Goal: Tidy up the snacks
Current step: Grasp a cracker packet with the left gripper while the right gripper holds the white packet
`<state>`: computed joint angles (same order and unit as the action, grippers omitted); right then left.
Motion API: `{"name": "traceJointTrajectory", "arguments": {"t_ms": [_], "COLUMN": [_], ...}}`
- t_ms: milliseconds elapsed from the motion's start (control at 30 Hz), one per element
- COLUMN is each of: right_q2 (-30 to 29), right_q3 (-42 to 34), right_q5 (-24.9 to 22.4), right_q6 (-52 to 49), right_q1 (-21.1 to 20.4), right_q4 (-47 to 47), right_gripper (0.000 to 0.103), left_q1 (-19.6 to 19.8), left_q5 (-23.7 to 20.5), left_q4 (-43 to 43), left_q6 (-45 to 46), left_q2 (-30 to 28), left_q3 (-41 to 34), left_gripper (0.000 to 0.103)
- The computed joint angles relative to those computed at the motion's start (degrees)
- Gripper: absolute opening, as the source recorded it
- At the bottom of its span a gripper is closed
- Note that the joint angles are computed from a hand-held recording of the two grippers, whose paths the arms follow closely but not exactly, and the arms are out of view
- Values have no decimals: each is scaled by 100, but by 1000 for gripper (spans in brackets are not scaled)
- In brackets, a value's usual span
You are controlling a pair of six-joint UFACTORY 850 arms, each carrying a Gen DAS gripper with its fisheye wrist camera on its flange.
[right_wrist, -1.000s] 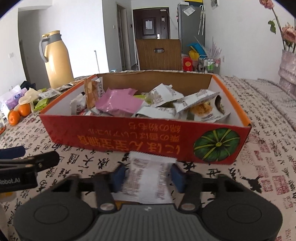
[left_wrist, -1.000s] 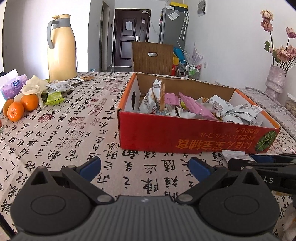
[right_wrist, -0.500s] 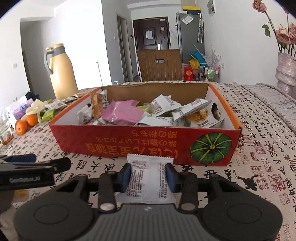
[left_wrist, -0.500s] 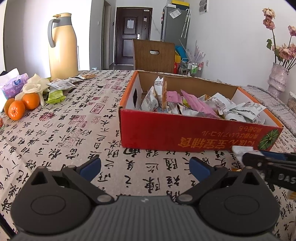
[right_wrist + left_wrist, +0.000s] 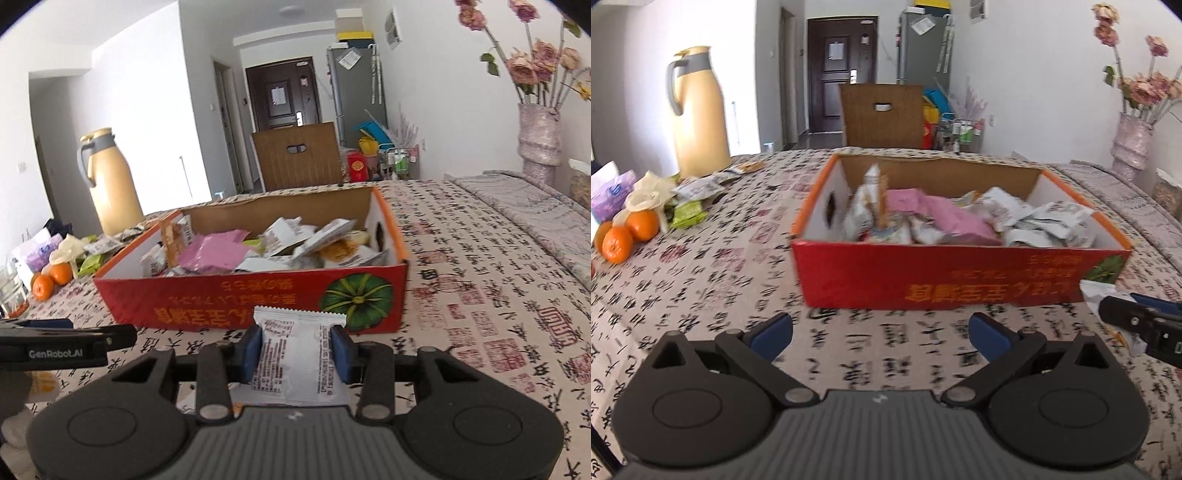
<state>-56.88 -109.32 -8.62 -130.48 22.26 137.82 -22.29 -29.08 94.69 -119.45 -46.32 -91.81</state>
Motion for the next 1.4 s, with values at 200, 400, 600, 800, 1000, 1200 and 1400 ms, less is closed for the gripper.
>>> {"name": "traceJointTrajectory", "arguments": {"t_ms": [200,400,600,800,1000,1200,1400], "right_q2": [204,326,379,406,406,400,407], "right_q3": [423,730,907,1029,1090,1107,1122], "right_q5": [-254,-466,-636,-753,-827,-848,-848], "right_q6": [-1033,-1556,-1488,-1352,-1314,-1227,-1273], "right_q1": [-126,-234,-345,-418,-460,-472,-460], "right_q4": [1138,1746,1816,1739,1727,1646,1678], "right_gripper": [40,40,40,40,40,40,40], "left_q1": [-171,-309,-429,-502,-489,-471,-464], "left_q5": [154,279,319,274,278,515,586], "left_q4": [-470,-1114,-1830,-2604,-3523,-3417,-3188], "left_q6": [679,1516,2392,3254,4126,3995,3732], "left_q2": [-250,-530,-811,-1088,-1335,-1229,-1153], "left_q3": [-465,-925,-1359,-1769,-2161,-2009,-1883], "left_gripper": [103,103,103,103,80,48,45]}}
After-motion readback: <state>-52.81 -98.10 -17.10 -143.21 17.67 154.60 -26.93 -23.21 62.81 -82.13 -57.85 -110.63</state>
